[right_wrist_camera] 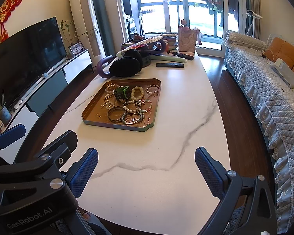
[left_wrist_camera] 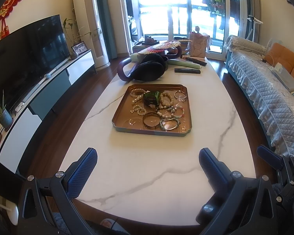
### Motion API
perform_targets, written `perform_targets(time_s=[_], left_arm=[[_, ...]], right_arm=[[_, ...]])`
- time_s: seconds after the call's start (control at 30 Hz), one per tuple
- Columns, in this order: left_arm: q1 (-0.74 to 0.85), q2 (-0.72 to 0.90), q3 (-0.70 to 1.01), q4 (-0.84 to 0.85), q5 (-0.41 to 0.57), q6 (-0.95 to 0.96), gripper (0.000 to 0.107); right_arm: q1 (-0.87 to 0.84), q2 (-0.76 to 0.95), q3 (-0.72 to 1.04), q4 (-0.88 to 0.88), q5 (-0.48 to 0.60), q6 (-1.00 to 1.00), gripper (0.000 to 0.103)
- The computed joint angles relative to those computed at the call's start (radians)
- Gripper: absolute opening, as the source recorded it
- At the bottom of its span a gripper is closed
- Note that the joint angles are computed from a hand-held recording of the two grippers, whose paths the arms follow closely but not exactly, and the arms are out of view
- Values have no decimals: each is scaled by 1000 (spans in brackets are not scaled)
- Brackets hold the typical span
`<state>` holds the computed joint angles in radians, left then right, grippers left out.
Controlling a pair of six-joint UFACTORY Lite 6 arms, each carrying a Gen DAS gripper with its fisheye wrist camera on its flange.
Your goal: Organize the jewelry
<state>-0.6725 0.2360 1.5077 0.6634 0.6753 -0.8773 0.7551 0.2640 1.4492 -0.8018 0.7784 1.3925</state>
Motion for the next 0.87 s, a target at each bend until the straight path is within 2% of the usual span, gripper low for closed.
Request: perform_targets(time_s=[0.87], left_arm=[[0, -2, -7, 1, 2, 3, 103]], right_arm=[[11, -3, -12, 2, -10, 9, 99]])
